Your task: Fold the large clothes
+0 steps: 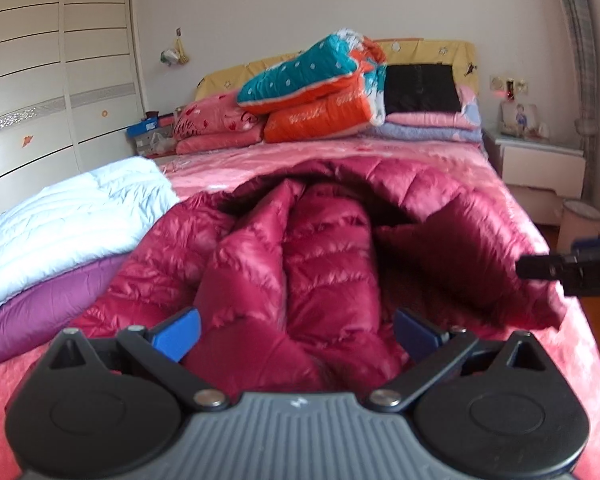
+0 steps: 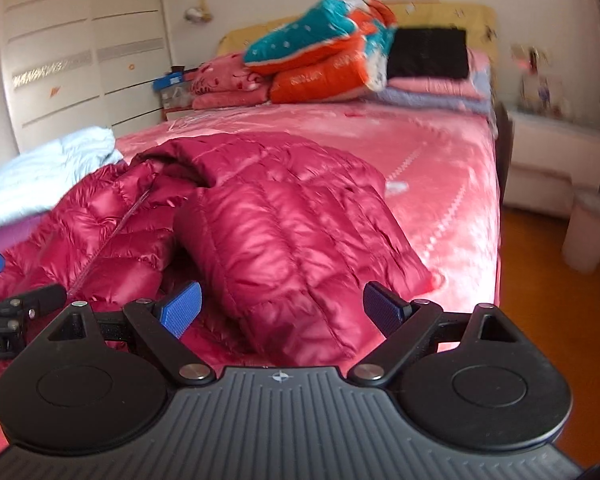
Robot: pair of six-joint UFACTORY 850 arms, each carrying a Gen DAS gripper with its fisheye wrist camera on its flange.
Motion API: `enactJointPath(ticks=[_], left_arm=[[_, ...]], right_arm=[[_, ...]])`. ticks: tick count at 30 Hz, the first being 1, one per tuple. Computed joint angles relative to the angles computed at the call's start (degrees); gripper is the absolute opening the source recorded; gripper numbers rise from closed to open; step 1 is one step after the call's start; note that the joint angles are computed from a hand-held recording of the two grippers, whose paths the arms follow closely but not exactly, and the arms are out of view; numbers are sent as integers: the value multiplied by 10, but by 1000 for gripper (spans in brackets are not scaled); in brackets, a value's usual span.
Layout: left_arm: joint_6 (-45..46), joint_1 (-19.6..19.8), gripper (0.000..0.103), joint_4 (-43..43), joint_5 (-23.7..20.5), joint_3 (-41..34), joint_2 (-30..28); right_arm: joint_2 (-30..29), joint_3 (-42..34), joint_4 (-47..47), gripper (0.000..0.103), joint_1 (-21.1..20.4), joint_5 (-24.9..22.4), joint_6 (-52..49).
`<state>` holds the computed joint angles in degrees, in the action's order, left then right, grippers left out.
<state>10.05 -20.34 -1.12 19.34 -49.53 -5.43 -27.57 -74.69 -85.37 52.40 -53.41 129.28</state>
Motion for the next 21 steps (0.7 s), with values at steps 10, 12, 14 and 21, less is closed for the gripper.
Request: enactJointPath(ticks=[10,12,14,21], left_arm=[[-102,31,102,47,-42,-25,-30],[-150,34,102,84,-50,-32,-36],[-195,36,102,121,-62,-39,-44],[-336,36,82,257,-99,-61,-63]], right_arm=[[-78,-82,4,103,-26,-21,-94],[-89,-92,1,103,-31,-26,-107],[-97,-102,-3,103,-33,-36,-121],[-103,-107,-16,81,-39,-44,-138]])
